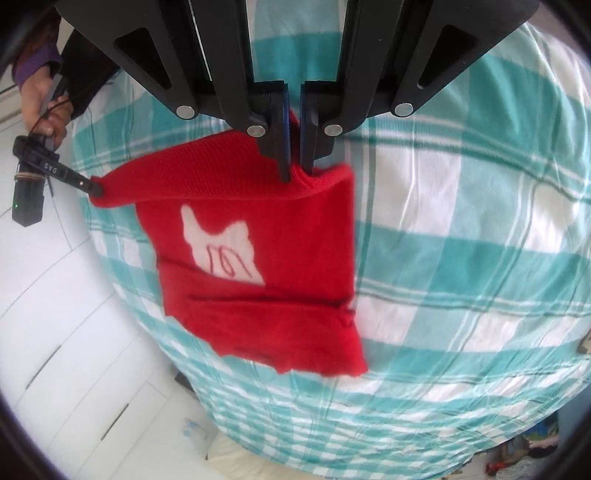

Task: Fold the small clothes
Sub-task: 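Grasp the hem with both grippers and fold it up toward the collar, then open both grippers and release the folded sweater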

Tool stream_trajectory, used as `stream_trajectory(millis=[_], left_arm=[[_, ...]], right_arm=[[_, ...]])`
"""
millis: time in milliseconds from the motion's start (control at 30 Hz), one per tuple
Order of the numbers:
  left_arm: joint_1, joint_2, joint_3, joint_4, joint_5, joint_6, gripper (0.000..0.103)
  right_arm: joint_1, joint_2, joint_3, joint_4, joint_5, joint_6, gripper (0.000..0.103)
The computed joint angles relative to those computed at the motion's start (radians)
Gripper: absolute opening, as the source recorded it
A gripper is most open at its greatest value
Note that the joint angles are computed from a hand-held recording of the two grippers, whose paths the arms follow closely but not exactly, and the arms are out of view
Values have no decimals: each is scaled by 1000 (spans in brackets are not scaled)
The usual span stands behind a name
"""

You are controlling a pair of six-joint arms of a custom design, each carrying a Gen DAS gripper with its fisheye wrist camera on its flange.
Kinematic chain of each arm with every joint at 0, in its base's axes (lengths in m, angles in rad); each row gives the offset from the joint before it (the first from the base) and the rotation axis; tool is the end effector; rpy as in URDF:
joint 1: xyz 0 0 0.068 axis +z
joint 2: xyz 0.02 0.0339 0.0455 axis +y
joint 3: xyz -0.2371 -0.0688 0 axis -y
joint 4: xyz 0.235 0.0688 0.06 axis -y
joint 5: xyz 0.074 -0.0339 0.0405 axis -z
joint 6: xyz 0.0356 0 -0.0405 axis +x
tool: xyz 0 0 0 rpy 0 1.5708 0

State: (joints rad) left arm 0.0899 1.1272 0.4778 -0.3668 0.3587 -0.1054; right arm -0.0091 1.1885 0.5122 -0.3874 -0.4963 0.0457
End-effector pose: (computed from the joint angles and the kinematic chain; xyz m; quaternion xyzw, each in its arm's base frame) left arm 0.1985 0.0053 0.1421 -0.0437 0.9466 -0.1737 0.2680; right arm 0.2037 0.0151 0.1411 -0.0359 0.9397 0.2422 0.2388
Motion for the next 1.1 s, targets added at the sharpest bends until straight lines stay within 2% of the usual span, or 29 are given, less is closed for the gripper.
stream_trajectory(millis=[133, 200, 300, 400, 467, 533, 567, 600, 633, 667, 700, 733, 800, 900, 1100], left_arm=[[-32, 371, 296, 159, -57, -73, 1], [-42, 570, 482, 179, -87, -116, 1], [-52, 846, 789, 125, -120, -172, 1], [-65, 1068, 1065, 47, -164, -207, 1], [-64, 1184, 1214, 6, -154, -216, 2], [-55, 1265, 1319, -20, -136, -242, 10], [-51, 1293, 1355, -24, -130, -255, 10], [-47, 1313, 1380, -24, -130, -266, 19], [-46, 1315, 1378, -8, -153, -274, 41], [-48, 1306, 1364, 17, -194, -277, 53], [-48, 1290, 1338, 47, -235, -275, 70], [-46, 1263, 1296, 80, -264, -268, 76], [-36, 1219, 1232, 115, -281, -241, 77], [-31, 1112, 1080, 158, -311, -201, 78], [-91, 778, 627, 254, -405, -121, 88]], right_arm=[[38, 279, 242, 185, 27, 73, 3], [52, 441, 391, 247, 44, 103, 3], [68, 686, 635, 295, 75, 154, 3], [87, 929, 907, 271, 119, 172, 3], [85, 1079, 1081, 233, 135, 193, 3], [71, 1205, 1225, 205, 105, 229, 4], [62, 1258, 1288, 186, 85, 246, 5], [52, 1289, 1312, 204, 67, 276, 9], [42, 1307, 1316, 237, 50, 310, 20], [33, 1311, 1304, 279, 41, 347, 28], [24, 1305, 1282, 321, 38, 380, 41], [15, 1294, 1260, 349, 35, 401, 43], [3, 1261, 1217, 367, 28, 403, 43], [-2, 1171, 1108, 373, 48, 330, 43], [-14, 888, 709, 430, 48, 152, 43]])
